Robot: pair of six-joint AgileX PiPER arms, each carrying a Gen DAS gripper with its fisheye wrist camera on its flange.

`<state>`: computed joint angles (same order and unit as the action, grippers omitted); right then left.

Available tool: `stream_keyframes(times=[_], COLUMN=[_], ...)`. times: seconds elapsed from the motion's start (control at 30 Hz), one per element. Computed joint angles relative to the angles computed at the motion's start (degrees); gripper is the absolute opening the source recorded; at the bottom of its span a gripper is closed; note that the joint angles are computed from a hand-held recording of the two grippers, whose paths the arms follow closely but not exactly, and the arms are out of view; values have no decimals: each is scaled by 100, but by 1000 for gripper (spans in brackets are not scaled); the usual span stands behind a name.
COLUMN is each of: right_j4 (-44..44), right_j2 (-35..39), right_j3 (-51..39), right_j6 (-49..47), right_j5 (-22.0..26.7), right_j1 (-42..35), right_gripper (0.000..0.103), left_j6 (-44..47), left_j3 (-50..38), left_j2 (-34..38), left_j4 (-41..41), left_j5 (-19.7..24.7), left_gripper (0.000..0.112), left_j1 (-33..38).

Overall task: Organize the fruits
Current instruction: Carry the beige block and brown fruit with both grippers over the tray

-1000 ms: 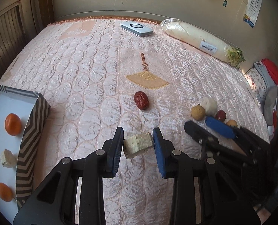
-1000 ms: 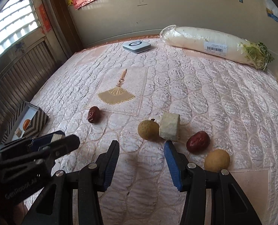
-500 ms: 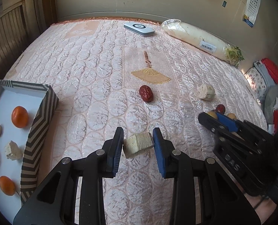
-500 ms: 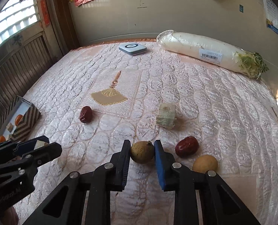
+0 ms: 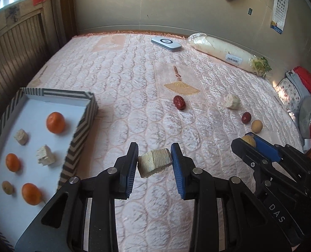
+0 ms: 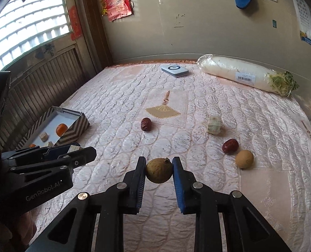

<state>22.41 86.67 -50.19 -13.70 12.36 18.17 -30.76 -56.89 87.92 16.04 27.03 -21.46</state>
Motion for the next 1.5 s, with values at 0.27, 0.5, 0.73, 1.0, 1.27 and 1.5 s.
stream_keyframes(times=[0.27, 0.5, 0.73, 1.0, 1.27, 1.5], right_j4=[-1838, -2989, -3689, -4063, -4013, -3942], right_j2=[-103, 25, 153, 332, 561, 785], right_j3=[-58, -256, -454, -687, -927, -1203], right_j6=[1970, 3155, 3907, 4315, 4223, 4097], right_j5=[-51, 39, 142, 249, 322, 394], right_j1=[786, 1363, 1781, 2146, 2404, 2673], right_gripper=[24, 24, 24, 24, 24, 24], left_j6=[-152, -265, -232, -8, 377, 1047], left_j3=[625, 989, 1192, 1406, 1582, 1710], left_j2=[-617, -1083, -1336, -1573, -1712, -1802], left_j4=[305, 570, 661, 604, 377, -112], left_j5=[-97, -135, -182, -250, -350, -428], left_gripper=[31, 31, 31, 31, 31, 31], left_j1=[294, 620, 901, 1276, 1739, 2260])
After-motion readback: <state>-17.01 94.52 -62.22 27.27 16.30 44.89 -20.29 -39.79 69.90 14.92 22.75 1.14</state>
